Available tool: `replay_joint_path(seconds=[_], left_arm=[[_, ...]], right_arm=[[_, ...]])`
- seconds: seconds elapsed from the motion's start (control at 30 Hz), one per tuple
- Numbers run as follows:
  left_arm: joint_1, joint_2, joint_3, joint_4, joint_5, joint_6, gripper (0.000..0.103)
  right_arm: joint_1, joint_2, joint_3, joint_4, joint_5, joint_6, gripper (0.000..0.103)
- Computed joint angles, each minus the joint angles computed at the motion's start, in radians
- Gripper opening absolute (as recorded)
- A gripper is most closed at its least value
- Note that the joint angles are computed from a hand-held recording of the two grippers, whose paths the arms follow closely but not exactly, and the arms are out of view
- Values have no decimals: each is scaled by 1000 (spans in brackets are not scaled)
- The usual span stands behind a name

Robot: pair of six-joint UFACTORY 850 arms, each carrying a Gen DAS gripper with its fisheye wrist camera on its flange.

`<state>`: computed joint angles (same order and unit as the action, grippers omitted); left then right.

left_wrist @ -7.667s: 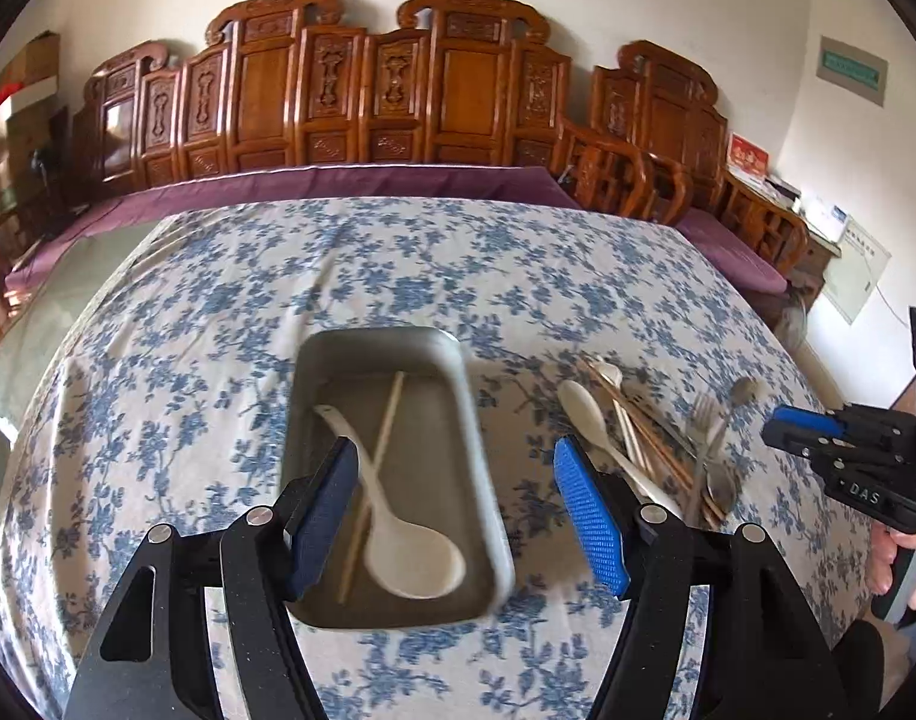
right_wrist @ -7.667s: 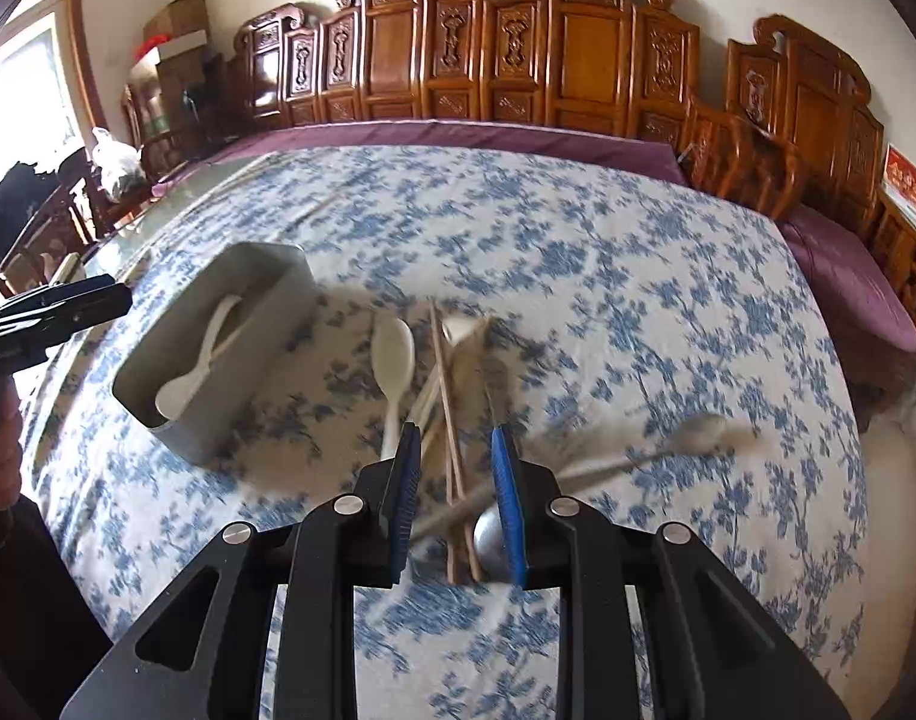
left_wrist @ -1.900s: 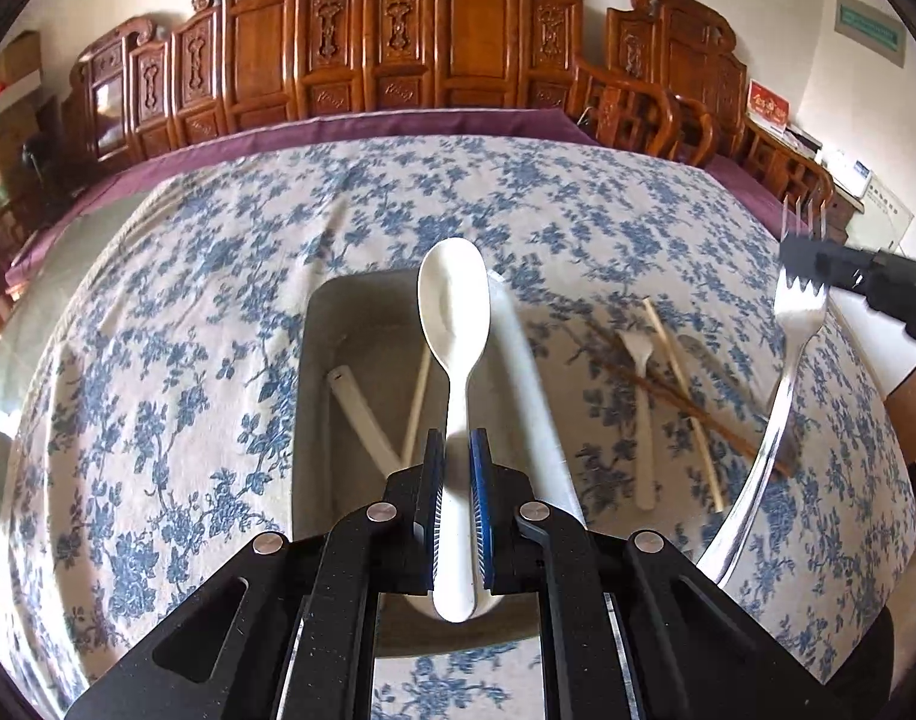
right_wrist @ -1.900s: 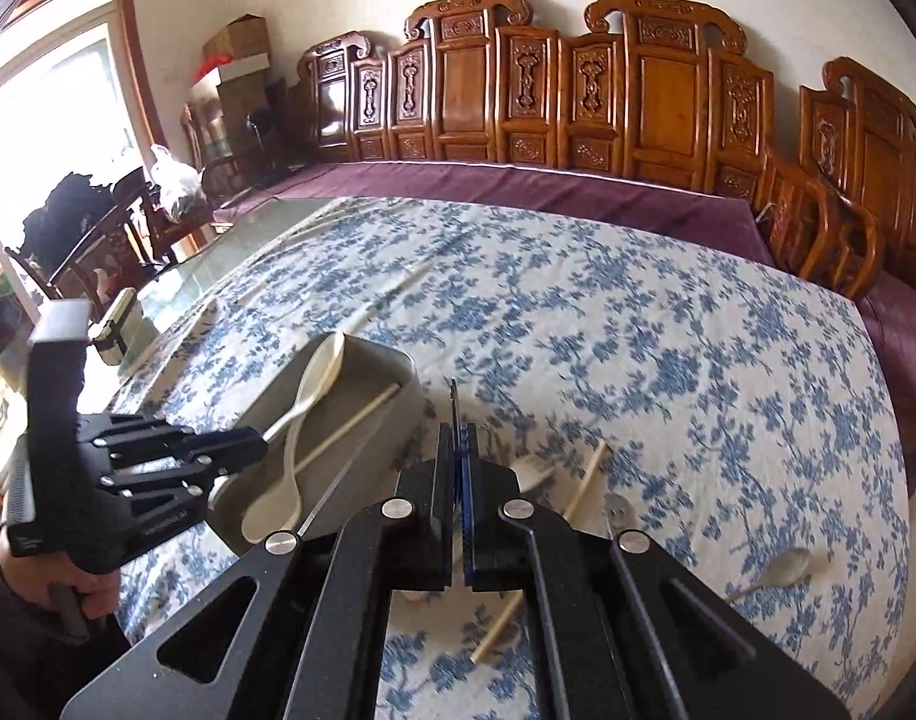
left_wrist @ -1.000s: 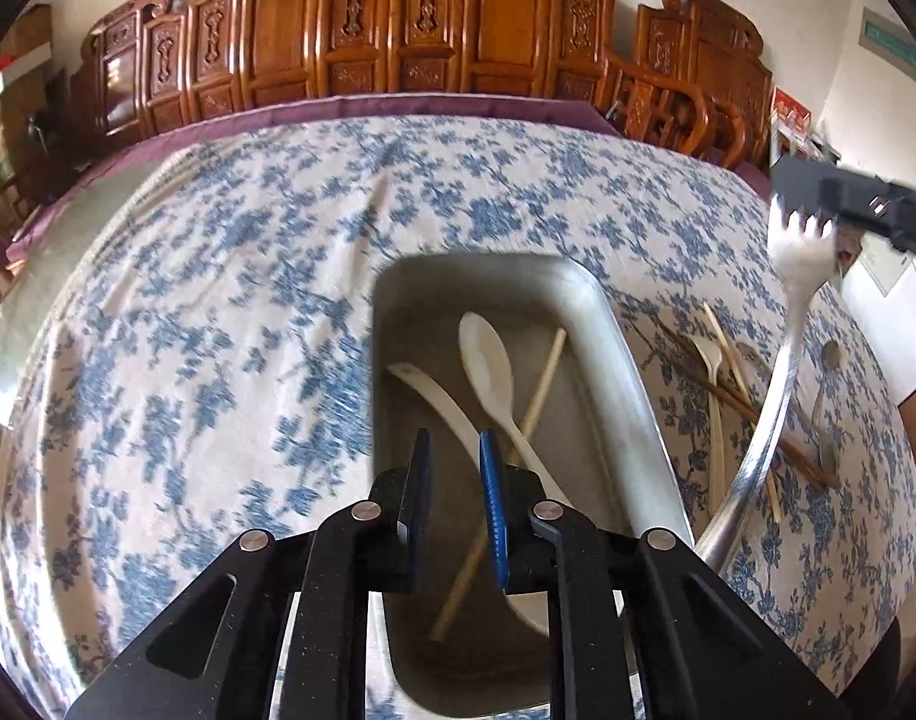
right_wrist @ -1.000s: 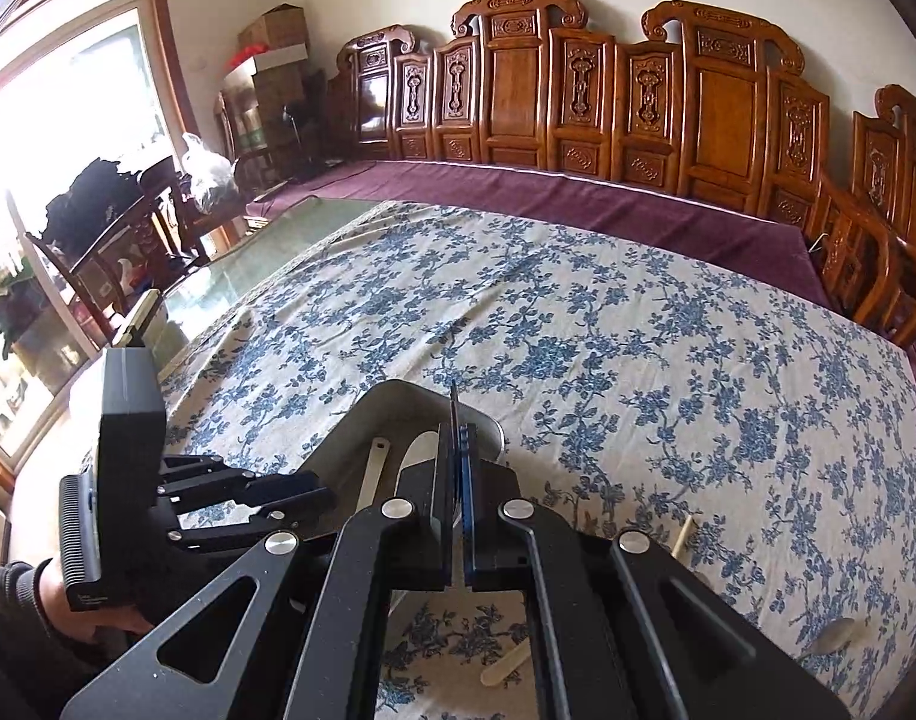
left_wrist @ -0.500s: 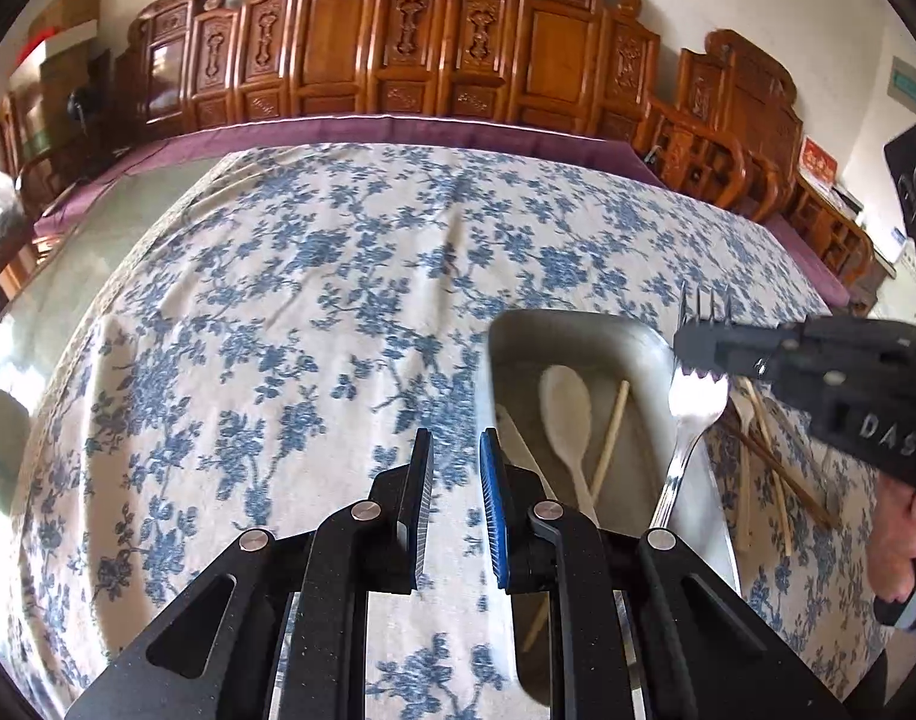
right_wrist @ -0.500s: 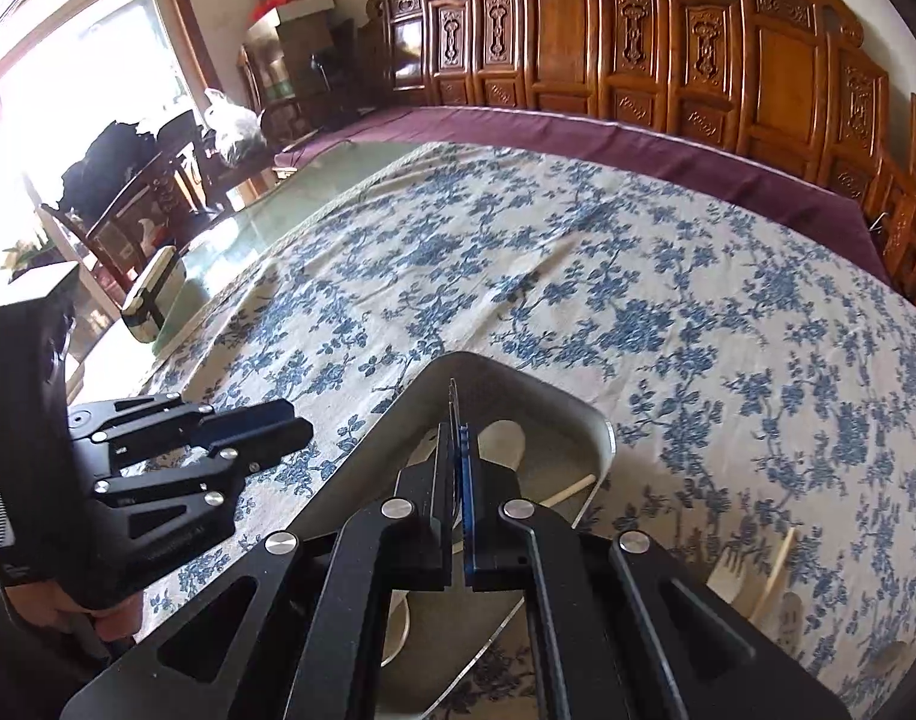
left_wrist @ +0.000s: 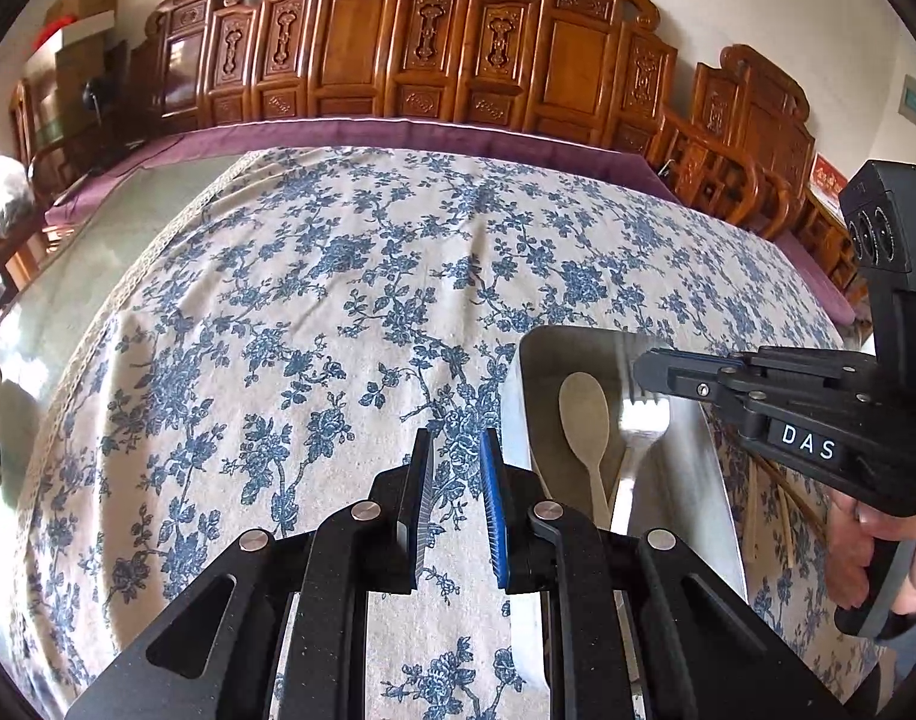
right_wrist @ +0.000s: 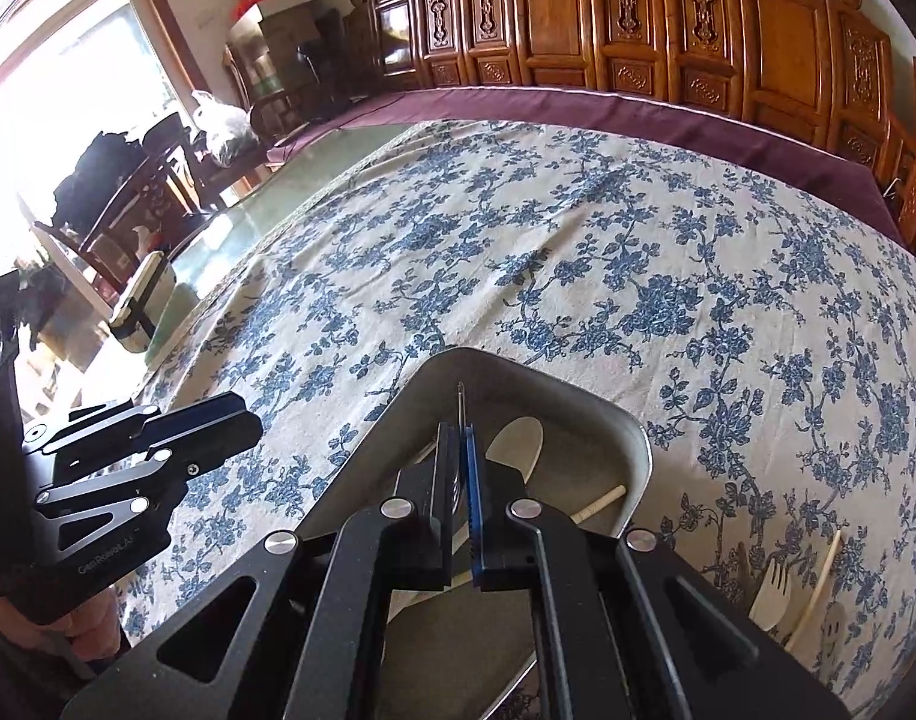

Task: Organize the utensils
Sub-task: 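Lower the metal fork into the tray and open the right tool, then move both tools back toward the utensil pile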

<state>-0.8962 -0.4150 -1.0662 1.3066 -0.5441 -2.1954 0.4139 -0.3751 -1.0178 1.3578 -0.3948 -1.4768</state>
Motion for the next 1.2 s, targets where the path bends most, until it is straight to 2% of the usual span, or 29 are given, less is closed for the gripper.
replay_joint_path(seconds=[0.07, 0.37, 0.5, 0.77, 0.83, 0.9, 1.0, 1.2], left_arm=[[-4, -2, -5, -3, -6, 8, 15], [-45, -8, -35, 17, -41, 12, 15], [-71, -24, -64, 24, -54, 17, 21], [-119, -66, -126, 35, -82, 14, 23], [-129, -78, -143, 34, -88, 23, 26], [-140, -95, -165, 31, -97, 33, 36], [-153, -115, -190, 44, -99, 21, 50], [-174, -169, -254, 10, -101, 85, 51]], right_arm=[[-10, 5, 6, 37, -14, -40, 14], [-75, 134, 129, 176, -4, -216, 14], [-124, 210, 212, 224, 16, -293, 14], [-237, 327, 343, 254, 31, -368, 14], [-277, 354, 373, 254, 39, -387, 14], [-314, 373, 398, 264, 48, -413, 16], [-372, 380, 418, 265, 63, -433, 27], [-454, 352, 428, 270, 85, -474, 28]])
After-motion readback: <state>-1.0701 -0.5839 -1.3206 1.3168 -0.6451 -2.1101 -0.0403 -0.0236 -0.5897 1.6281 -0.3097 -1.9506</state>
